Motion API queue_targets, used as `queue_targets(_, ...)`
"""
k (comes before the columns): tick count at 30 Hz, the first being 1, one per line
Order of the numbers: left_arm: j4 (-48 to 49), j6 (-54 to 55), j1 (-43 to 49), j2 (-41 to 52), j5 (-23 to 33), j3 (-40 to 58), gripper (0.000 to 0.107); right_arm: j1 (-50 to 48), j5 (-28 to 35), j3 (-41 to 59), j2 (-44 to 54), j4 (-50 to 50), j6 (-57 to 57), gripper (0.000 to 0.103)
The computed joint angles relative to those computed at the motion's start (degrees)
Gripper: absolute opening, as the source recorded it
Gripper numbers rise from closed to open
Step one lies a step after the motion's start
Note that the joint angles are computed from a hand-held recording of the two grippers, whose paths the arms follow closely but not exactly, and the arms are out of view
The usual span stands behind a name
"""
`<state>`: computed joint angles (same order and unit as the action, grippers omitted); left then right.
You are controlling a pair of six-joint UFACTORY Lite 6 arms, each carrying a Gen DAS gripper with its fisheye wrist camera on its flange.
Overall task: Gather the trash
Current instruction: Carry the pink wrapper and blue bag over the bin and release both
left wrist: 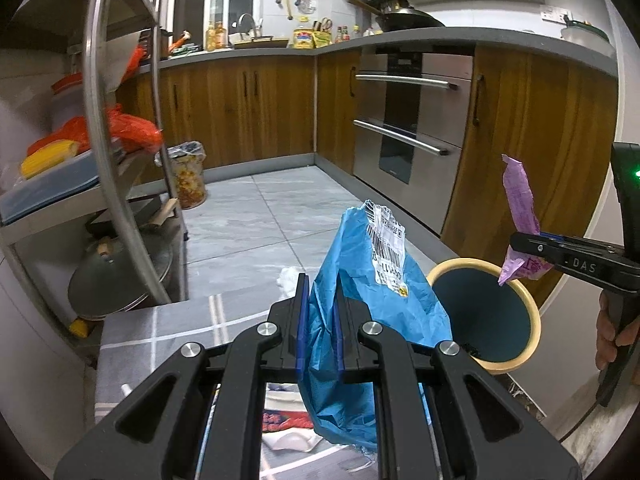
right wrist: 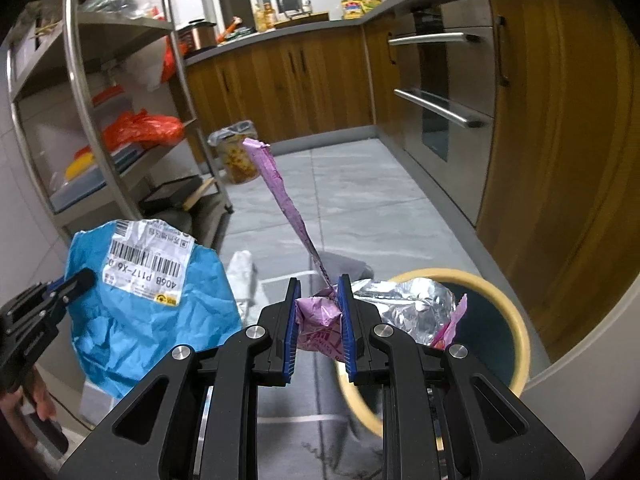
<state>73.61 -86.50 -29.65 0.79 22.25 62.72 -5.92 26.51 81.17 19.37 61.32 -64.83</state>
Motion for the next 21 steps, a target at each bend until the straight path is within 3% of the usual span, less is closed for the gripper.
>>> queue_targets(9,2.36,-2.93,-4.00,8.45,0.76,7.55,0.010,-5.35,0.05,2.74,3.35,2.99,-3.43,0.020)
queue_targets(21,-2.12,1.96,-7.74,22.07,0.85,21.75,0.010,-9.91,1.56,9.02,10.04,0.28,-3.05,0.020)
